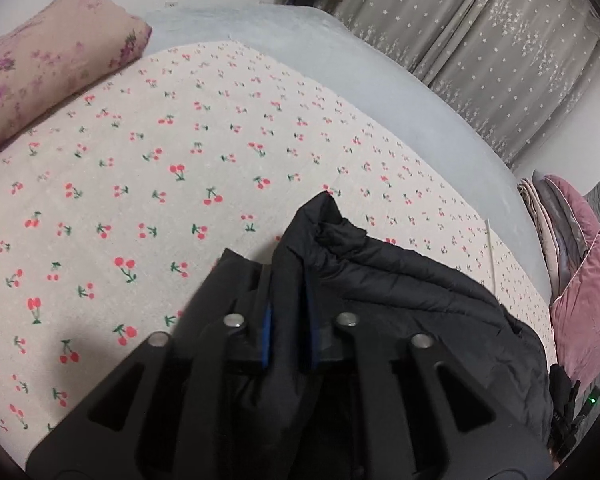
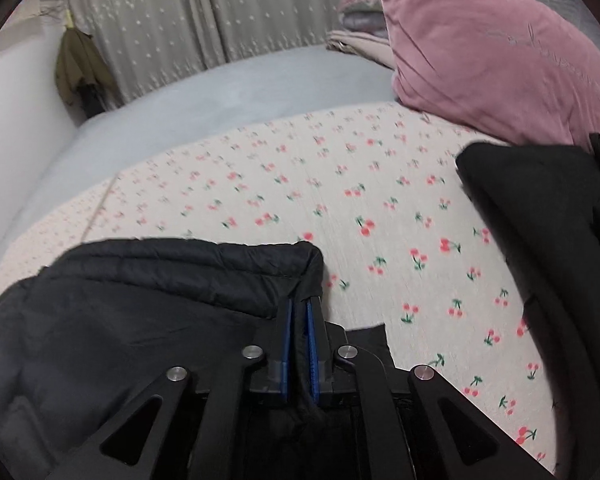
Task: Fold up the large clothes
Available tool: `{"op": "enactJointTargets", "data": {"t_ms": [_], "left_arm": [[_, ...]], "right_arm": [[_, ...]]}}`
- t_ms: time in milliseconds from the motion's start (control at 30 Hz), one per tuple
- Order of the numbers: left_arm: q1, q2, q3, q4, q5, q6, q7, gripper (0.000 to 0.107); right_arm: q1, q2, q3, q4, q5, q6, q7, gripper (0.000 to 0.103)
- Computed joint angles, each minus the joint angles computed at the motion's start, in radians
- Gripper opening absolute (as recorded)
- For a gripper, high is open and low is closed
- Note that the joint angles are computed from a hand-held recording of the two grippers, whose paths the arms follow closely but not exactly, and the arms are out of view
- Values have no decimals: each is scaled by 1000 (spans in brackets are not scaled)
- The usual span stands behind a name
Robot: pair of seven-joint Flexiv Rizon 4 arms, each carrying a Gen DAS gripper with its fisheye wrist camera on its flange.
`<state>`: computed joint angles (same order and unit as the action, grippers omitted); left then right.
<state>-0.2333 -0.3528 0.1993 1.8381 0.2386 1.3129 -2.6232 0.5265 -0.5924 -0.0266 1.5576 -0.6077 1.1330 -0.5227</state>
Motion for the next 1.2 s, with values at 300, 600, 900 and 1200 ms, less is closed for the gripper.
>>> {"op": "enactJointTargets", "data": {"t_ms": [300,600,900,1200], "left_arm": [[-30,201,14,114,72,56,-135,61],[-59,230,-212,79,108,-131,12,73],[-104,115,-190,-1,178,-287,11,73],[-132,137,-187,-21,191,-333,-18,73]], "right_arm": [[-21,204,47,166,55,111,93,66],[2,315,198,263,61,9,-47,97],[17,231,198,263,125,-11,-75,99],[46,208,178,228,95,-114,-120,103]]}}
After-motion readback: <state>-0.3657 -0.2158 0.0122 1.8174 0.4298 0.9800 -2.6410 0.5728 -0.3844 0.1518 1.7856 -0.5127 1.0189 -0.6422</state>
